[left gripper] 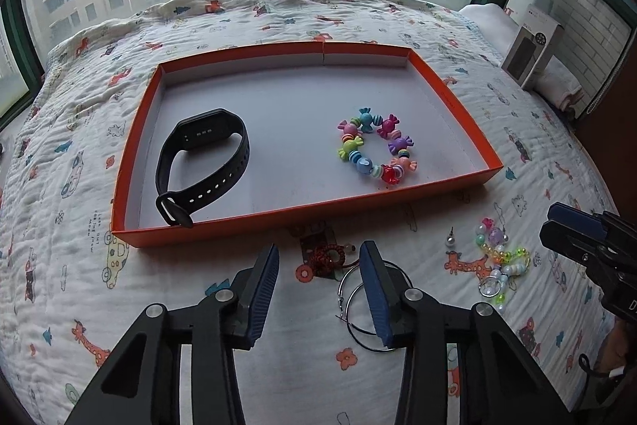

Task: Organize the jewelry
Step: 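Grasp the red hair tie with the left tool while the right tool grasps the silver stud earring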

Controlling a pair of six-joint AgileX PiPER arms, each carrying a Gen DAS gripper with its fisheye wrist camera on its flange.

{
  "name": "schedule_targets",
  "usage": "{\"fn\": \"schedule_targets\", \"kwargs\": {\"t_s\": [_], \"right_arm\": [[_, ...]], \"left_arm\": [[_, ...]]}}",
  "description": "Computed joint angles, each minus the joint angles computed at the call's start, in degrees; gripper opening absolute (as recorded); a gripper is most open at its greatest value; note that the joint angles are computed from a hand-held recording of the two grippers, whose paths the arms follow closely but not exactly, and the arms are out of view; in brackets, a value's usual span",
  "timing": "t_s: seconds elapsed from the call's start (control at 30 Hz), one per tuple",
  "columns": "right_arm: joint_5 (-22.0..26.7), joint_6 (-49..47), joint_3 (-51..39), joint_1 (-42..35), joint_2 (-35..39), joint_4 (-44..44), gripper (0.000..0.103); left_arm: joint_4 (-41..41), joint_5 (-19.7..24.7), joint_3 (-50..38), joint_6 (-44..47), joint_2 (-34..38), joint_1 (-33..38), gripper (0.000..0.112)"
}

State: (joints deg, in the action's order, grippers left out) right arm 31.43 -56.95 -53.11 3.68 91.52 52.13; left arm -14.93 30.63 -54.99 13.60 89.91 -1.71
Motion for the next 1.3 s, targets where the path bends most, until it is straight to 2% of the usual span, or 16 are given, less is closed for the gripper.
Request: {"fn": "schedule_targets", "kwargs": {"t_s": [0.3, 0.43, 0.63, 0.93, 1.03, 1.3], "right_arm": [[0.8, -1.9, -1.4, 0.7, 1.9, -0.3, 0.043], [1.5, -2.0, -2.4, 1.1, 2.9, -1.3, 0.043], [3.4, -4.6, -4.3, 3.0, 4.8, -1.0, 0.043], [7.9, -8.2, -10.8, 5.7, 11.4, -4.3, 0.034], [7.9, -8.8, -12.4, 6.6, 13.1, -7.0, 0.034], [10.1, -14.0, -14.3, 6.2, 14.7, -7.7, 0.034]], "left_arm": [[-4.0, -2.7, 0.5, 6.2, 3.0, 0.3, 0.031], [-7.8, -4.1, 1.5, 10.7, 3.1, 0.9, 0.020], [-10.6, -5.3, 2.8, 13.6, 2.5, 1.8, 0.019], [-15.3, -2.6, 3.7, 19.0, -1.6, 5.5, 0.019], [-15.8, -1.7, 4.1, 20.1, -3.1, 6.3, 0.019], [-16.3, -0.7, 4.3, 20.9, -4.6, 7.4, 0.019]]}}
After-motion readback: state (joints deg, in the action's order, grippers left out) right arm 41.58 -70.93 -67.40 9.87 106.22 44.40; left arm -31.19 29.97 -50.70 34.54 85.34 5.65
